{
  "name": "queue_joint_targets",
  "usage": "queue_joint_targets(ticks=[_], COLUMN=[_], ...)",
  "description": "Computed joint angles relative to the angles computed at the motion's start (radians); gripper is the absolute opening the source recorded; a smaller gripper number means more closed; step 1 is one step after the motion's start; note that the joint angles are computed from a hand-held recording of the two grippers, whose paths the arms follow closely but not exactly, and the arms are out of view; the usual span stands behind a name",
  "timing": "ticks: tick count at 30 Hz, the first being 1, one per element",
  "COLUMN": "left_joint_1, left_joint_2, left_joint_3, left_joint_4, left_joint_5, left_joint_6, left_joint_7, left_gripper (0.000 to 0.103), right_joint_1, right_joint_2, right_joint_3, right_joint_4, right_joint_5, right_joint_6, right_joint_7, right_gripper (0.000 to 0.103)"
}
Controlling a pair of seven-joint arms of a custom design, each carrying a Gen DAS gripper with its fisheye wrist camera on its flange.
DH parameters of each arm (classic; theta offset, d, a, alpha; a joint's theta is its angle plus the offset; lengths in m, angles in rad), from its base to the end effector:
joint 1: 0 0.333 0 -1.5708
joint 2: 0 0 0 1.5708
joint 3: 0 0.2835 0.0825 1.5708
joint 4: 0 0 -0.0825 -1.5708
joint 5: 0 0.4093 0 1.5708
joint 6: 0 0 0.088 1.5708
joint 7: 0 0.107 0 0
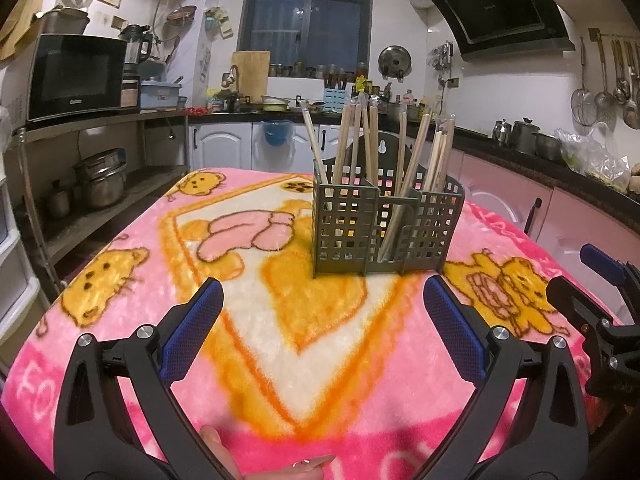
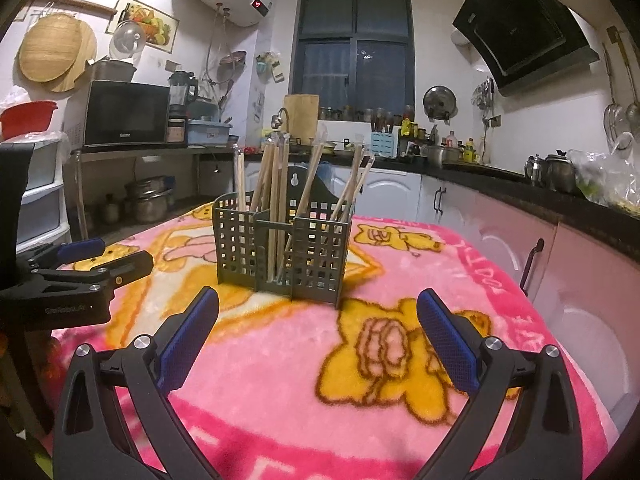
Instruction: Organize utensils
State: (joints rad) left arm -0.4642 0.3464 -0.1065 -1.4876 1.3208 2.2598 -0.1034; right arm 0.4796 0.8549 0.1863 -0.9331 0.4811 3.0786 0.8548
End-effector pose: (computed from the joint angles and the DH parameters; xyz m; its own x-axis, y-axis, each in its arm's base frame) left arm 0.6252 -0.3580 0.5033 0.3697 -0.9265 0.0705 -0.3255 -0.2002 -0.9241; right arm 0.7011 0.4086 0.4953 0.6356 -0.7679 0.0800 -0.1474 -0.2225 -0.9637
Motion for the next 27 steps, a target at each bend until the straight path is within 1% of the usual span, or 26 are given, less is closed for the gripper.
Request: queue_joint_targets(ticks=[8,27], left_joint_1=[0.0,0.001], left_joint_2=[-0.006,-0.006], left_joint_3=[0.0,-0.003], left_joint_4=[-0.009,-0.01], left_joint_5=[0.015,0.018], left_joint_6=[-0.002,-0.004], left_joint_7=[-0.013,-0.015], left_gripper=[0.092,0.092], right_joint_1=[-0.001,-0.006], right_joint_2=[0.005,0.007], right_joint_3=[-0.003,0.001], right_joint_4=[0.004,0.006], right_joint_5=[0.006,0.006], right_joint_6=[0.008,0.015], right_joint_7=[0.022,0.024], right_gripper=[0.097,0.097])
